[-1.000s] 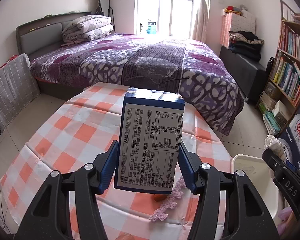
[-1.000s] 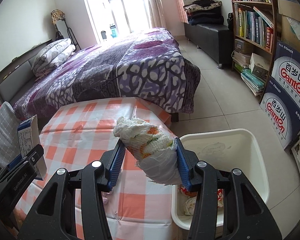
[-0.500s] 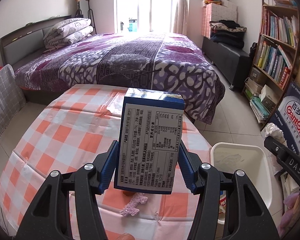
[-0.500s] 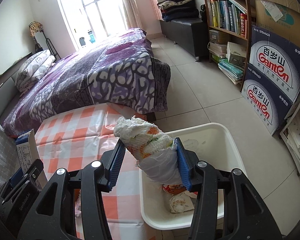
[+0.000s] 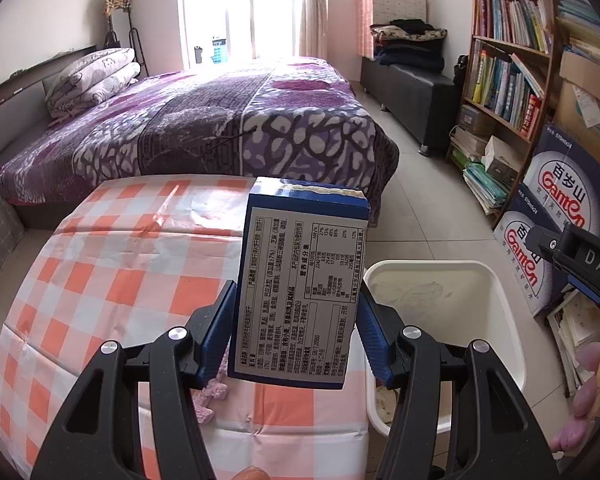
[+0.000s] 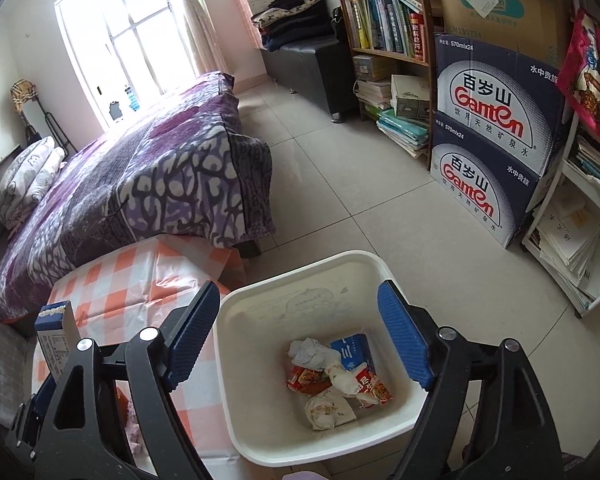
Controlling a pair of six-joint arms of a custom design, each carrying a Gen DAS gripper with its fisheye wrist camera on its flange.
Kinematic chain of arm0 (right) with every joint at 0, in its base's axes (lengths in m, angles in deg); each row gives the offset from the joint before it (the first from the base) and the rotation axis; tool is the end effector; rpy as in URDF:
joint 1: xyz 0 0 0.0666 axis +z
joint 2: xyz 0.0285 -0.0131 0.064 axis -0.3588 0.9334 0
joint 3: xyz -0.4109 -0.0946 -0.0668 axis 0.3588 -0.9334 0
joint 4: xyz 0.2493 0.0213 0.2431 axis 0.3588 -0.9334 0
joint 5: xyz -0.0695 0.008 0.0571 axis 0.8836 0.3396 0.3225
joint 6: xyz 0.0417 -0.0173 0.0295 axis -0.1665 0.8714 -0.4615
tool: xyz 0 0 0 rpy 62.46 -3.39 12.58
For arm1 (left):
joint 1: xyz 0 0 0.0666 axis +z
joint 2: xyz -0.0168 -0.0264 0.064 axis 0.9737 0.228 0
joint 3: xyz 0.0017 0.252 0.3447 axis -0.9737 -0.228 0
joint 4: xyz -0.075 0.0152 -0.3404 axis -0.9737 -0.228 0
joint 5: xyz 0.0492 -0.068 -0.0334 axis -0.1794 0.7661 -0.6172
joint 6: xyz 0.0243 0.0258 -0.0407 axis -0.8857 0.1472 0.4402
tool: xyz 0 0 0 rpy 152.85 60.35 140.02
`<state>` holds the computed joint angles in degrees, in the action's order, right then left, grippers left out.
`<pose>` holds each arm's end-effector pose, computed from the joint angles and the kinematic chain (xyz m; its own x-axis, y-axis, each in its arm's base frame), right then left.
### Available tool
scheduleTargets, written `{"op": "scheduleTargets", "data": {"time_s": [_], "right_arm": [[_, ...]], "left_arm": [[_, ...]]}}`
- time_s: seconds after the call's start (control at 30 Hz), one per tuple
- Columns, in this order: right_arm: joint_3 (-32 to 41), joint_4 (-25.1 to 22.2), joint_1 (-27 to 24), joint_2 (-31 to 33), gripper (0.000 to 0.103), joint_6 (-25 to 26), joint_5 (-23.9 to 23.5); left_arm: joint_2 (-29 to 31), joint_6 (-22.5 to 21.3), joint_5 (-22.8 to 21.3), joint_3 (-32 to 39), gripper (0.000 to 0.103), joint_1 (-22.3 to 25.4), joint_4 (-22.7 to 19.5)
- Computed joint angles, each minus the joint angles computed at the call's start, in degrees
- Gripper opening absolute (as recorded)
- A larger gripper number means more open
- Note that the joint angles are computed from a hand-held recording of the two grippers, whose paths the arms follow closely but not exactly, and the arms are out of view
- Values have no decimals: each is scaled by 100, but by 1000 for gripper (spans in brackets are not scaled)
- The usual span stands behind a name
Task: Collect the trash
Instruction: 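Lower the blue carton into the bin and open the left gripper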
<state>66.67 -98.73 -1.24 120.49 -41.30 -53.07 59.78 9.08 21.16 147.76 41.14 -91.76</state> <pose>0.5599 0.1958 0.3980 -0.6935 0.1755 -0.6987 0.0395 0.9777 0.2063 0.4938 -0.3300 0.3865 -0.6483 -0.1988 -0.7350 -0.2772 0.9607 -0.0154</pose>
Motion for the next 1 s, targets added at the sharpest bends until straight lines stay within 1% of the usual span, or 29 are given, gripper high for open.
{"op": "scheduleTargets", "data": {"time_s": [0.37,0.57,0.7,0.83,0.87,0.9,0.93,1.0], "right_arm": [[-41,-75,-348,-101,82,-385,-17],[-74,-120,-543,-147,82,-584,-101],[-84,-163,-665,-169,83,-729,-205],[-116,-149,-749,-200,84,-802,-269],[-131,-135,-769,-210,85,-814,-281],[-141,-126,-783,-216,85,-824,-288],[-152,-122,-803,-226,85,-831,-294],[-151,-126,-823,-226,86,-851,-294]], "left_arm": [[447,-454,377,616,57,-252,17],[718,-607,752,1023,57,-339,-90],[875,-621,1036,1252,57,-367,-149],[971,-713,1413,1381,57,-377,-89],[995,-719,1525,1414,59,-379,-85],[1020,-708,1626,1452,62,-379,-97],[1023,-695,1729,1440,69,-370,-70],[1070,-656,1793,1494,70,-383,-99]]}}
